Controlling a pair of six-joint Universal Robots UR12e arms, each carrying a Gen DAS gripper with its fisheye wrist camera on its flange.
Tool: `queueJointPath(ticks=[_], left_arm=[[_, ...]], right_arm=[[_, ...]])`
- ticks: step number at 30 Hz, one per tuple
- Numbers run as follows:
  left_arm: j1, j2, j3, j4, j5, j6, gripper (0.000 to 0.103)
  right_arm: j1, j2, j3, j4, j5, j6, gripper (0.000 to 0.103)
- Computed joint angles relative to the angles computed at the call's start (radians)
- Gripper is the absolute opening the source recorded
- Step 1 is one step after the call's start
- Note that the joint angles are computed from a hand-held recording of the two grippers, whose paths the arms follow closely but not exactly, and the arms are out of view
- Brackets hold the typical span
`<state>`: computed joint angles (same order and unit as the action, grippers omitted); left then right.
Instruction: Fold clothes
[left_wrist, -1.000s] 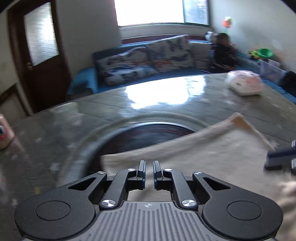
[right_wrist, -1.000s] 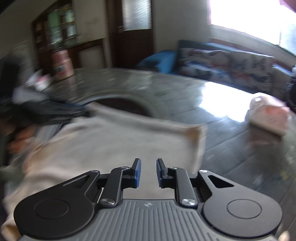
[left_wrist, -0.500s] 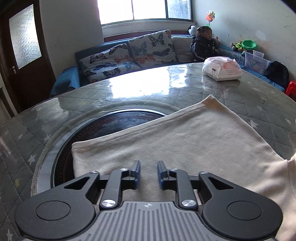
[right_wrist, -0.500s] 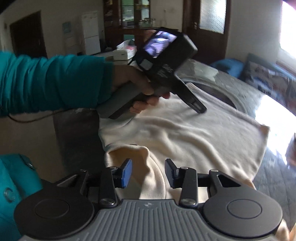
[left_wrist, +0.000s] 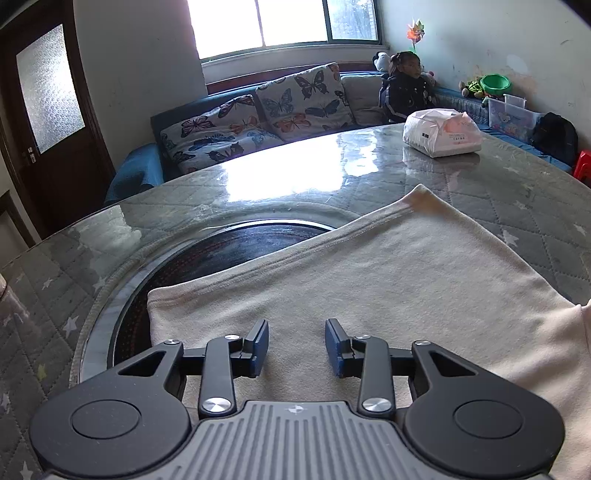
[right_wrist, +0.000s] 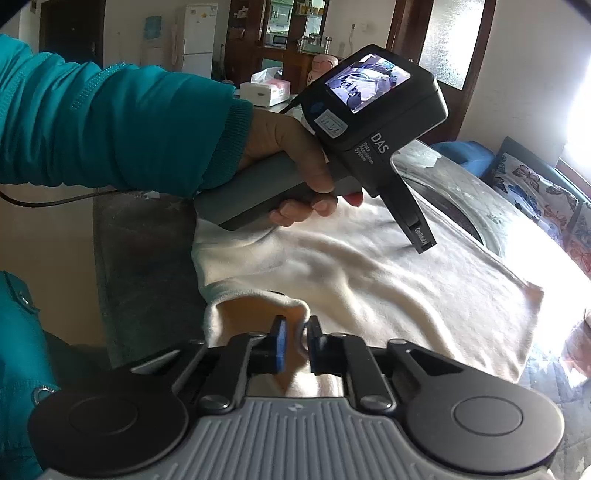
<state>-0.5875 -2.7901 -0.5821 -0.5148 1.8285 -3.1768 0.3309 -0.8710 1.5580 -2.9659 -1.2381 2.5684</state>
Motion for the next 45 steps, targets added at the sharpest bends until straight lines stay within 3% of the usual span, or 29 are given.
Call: queueJointPath(ticks=[15,18,22,26,33,38,45], left_arm=[[-0.001,-0.005,0.000,0.022,0.016,0.019,0.045],[-0.001,-0.005,0.000,0.022,0.016,0.018,0.045],[-0.001,-0.005,0.000,0.024,0.021,0.021,0.047],[-0.002,-0.005,-0.003,0.029,0.026,0.021,0.049],[-0.002,-0.003,-0.001,0.019,0.030,0.011,0.052],[-0.010,0.041,-0.088,0.120,0.032,0.050,0.052],[-0.021,0.128,-0.254,0.228,-0.012,0.071,0.052]], right_arm=[[0.007,-0.032,0.033,0.055,0.006,-0.100,0.002],[0.006,-0.029,0.029,0.064,0.002,-0.078,0.004],[0.002,-0.034,0.029,0.066,0.003,-0.060,0.019],[-0.001,-0.035,0.028,0.087,-0.032,-0.025,0.019],[-0.012,-0.051,0.035,0.140,0.004,0.002,0.018],[-0.029,-0.054,0.041,0.086,0.030,0.092,0.019],[-0.028,-0.034,0.025,0.077,0.002,0.148,0.019]])
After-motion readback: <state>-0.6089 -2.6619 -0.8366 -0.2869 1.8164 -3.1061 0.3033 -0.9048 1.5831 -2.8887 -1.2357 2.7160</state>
